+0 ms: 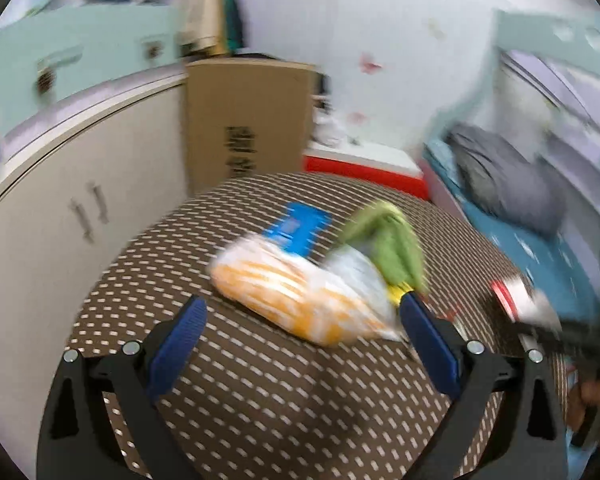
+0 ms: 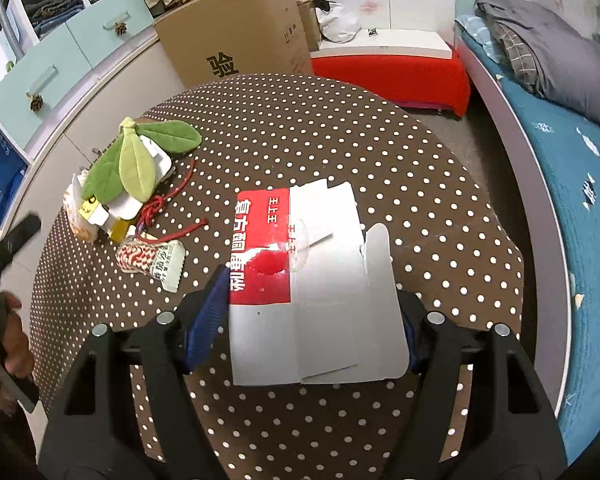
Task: Collect trash
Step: 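Grasp the orange-white plastic bag with the left tool while the right tool grasps the white red-label box, then carry the bag and box over the blue bin and open both tools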
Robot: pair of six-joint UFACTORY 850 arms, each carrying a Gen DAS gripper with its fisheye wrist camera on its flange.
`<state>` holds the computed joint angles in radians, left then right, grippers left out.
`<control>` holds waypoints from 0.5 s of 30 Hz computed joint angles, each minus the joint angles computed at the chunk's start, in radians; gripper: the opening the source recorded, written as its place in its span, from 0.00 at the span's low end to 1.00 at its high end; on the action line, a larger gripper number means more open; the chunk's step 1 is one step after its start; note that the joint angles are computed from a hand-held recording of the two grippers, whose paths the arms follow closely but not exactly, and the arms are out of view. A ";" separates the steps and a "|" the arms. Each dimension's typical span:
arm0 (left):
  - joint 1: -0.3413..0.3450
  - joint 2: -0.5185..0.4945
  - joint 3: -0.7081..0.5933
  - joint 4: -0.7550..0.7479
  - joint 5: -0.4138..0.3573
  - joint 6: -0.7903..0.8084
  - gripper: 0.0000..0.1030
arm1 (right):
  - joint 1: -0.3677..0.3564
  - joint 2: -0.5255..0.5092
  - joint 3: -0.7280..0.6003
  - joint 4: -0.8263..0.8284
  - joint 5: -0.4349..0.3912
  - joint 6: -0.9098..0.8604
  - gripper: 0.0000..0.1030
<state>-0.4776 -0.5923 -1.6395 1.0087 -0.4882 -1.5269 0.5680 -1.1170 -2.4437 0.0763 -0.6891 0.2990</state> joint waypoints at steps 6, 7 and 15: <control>0.057 -0.146 -0.226 -0.372 -0.089 0.276 0.92 | 0.003 -0.112 -0.204 0.019 -0.084 -0.003 0.68; 0.061 -0.185 -0.280 -0.421 -0.134 0.314 0.92 | 0.003 -0.133 -0.243 0.020 -0.103 -0.003 0.68; 0.083 -0.179 -0.230 -0.606 -0.056 0.484 0.45 | 0.011 -0.103 -0.192 0.034 -0.075 -0.019 0.68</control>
